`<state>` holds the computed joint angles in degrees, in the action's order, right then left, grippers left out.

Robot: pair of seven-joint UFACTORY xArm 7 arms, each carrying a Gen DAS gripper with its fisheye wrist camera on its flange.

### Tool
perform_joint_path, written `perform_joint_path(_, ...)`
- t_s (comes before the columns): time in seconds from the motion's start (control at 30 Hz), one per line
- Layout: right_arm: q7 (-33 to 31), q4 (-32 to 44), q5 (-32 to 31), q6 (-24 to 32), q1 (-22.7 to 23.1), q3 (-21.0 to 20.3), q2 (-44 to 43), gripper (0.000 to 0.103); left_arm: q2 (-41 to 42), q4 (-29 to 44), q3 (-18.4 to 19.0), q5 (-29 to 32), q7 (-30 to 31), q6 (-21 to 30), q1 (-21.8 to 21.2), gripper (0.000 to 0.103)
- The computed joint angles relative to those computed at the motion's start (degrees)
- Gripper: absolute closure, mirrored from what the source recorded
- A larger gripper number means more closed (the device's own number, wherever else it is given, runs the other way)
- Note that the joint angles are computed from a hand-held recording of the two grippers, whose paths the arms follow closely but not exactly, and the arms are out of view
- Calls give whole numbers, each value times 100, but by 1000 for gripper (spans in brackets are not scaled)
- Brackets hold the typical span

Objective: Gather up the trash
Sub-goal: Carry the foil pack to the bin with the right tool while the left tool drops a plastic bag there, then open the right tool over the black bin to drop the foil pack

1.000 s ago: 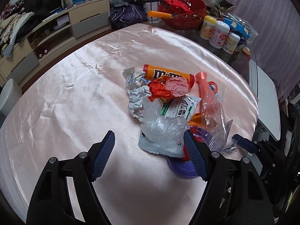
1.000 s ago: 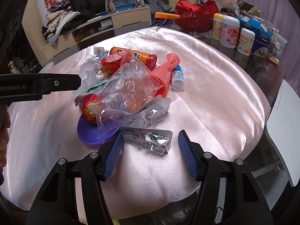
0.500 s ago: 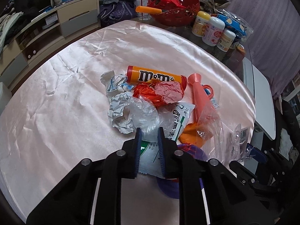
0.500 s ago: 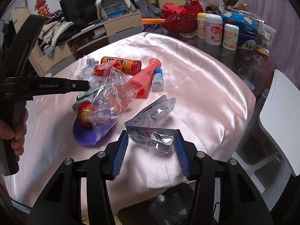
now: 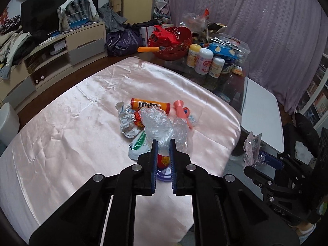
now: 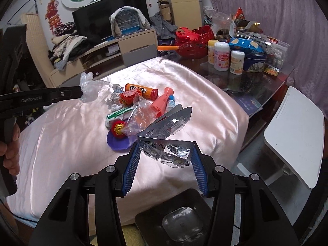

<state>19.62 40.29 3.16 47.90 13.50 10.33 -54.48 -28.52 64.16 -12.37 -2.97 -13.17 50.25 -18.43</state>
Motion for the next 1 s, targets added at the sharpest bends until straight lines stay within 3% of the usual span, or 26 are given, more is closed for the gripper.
perform_joint_path(0.3,-24,-527,-30,1299,-50,-128,-1312,52,-856,-968,-291,-603,-220,285,-653,93)
perform_joint_path(0.6,128,-1252,353,2257,-102,-312,-2478,52,-936,-1665,-575,-1031,-630,304,-1246,93)
perform_joint_path(0.8,283,-1613,591,2489,-188,-355,-2974,52,-576,-1960,-591,-1232,-708,167,-1582,93)
perform_joint_path(1.0,248,-1695,725,2344,-96,-280,-2793,51,-255,-1952,-616,-1155,-739,174,-1717,90)
